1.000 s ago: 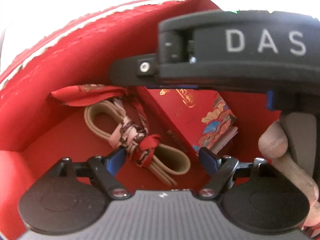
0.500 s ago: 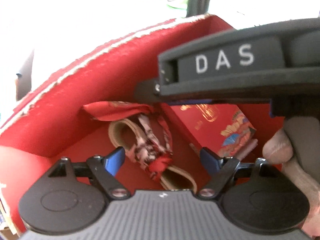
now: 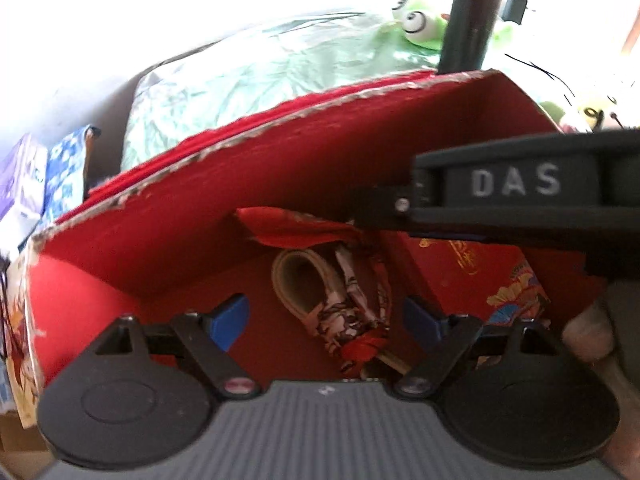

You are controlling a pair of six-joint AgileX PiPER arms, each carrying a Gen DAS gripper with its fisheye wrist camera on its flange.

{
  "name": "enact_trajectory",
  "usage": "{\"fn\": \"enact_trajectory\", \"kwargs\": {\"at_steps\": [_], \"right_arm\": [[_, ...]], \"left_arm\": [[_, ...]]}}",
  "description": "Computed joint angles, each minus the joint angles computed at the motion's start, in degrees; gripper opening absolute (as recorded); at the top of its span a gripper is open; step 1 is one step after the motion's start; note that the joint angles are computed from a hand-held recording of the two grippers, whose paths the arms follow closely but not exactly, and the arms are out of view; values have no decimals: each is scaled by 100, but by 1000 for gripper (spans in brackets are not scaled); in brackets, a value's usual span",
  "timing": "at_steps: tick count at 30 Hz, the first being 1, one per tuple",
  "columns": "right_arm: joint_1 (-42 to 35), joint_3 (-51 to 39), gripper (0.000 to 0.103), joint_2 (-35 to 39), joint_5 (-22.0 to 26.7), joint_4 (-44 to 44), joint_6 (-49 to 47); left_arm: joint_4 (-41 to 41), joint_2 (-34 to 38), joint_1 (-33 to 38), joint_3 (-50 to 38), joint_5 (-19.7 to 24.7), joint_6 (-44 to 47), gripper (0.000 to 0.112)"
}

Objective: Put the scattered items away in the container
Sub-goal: 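Open the right gripper to release the strap bundle, then withdraw the right gripper from the red box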

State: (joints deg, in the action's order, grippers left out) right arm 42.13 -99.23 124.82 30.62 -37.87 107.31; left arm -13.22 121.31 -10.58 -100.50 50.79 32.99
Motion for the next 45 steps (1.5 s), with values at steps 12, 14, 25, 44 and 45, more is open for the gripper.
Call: {"fn": "enact_trajectory", "kwargs": {"at_steps": [12,14,25,44,45], "right_arm": [[114,-113,36,28,299,-121,18],[145,-155,36,38,397,-146,18],[520,-176,36,-99,1318,-897,481],[1457,217,35,-605,2903,-2067,705],[1509,240,35,-636,2943,-2101,722]], "left_arm": [[-38,-484,468,936,-738,165,86],[12,-541,466,1044,-875,72,86],[547,-708,414,1216,-1799,-494,94],[697,-1648,632,1966,-2043,-993,100],[580,-1725,660,2022,-2033,-898,100]]}}
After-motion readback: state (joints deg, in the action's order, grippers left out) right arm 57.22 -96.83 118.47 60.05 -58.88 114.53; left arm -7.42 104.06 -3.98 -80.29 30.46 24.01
